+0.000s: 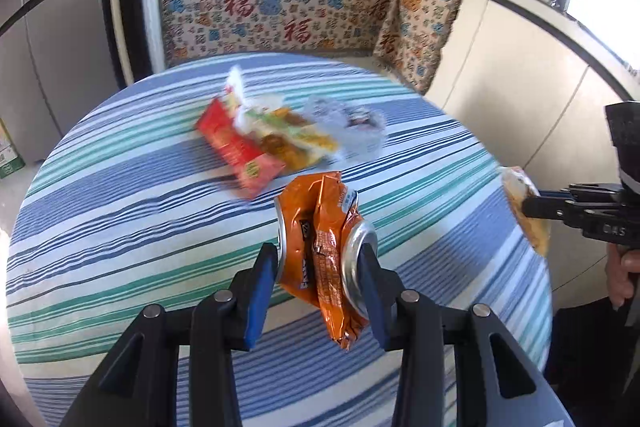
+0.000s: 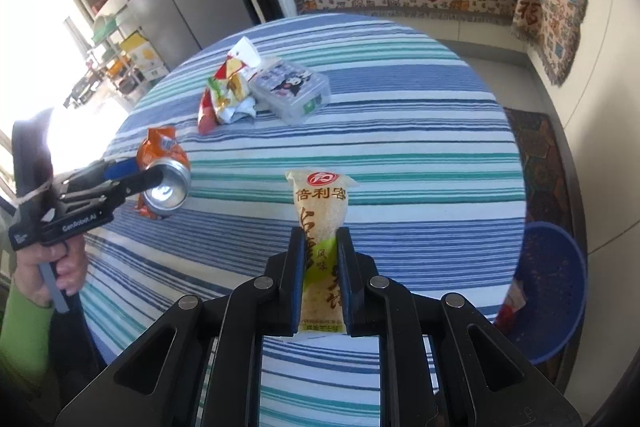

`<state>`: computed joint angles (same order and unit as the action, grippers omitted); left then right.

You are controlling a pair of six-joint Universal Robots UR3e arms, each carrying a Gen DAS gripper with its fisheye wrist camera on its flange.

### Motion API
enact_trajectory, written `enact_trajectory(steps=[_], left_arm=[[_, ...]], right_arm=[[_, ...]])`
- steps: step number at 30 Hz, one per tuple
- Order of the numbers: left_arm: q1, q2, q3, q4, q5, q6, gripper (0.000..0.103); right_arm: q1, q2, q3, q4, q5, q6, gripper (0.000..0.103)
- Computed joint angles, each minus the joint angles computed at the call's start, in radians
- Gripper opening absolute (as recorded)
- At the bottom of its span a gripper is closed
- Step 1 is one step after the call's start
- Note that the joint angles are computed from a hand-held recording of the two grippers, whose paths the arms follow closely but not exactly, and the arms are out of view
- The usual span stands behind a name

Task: Collect trash
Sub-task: 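Carry the orange can and bread packet over the blue wastebasket with both tools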

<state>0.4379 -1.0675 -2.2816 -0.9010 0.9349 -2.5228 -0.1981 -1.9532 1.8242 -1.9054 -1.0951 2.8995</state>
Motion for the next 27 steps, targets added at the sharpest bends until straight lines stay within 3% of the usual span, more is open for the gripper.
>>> enact_trajectory(steps=[4,9,12,20,27], left_arm=[[-0.201,-0.068,0.093,0.081,0.008,-0.167,0.041],[-0.534,-0.334,0.306,0.268,0.097,-0.415,0.042],[-0.716,-0.526,0.488,0.322,0.175,-0.518,0.042],[-1.016,-0.999,1.058,0.251,0.312,-0.629,0.042],[-1.092,-1.299,1.456,0.109,0.33,-0.654,0.042]], right_arm=[[-0.235,-0.113,0.0,0.163,0.046,-0.159,0.015],[-0.599,-0.203,-0.027,0.401,0.097,-0.422,0.015],[-0.771,-0.212,-0.028,0.463,0.107,-0.539,0.015],[-0.968,-0.099,0.029,0.341,0.105,-0.594,0.015],[-1.01,-0.013,0.113,0.204,0.097,-0.563,0.015]])
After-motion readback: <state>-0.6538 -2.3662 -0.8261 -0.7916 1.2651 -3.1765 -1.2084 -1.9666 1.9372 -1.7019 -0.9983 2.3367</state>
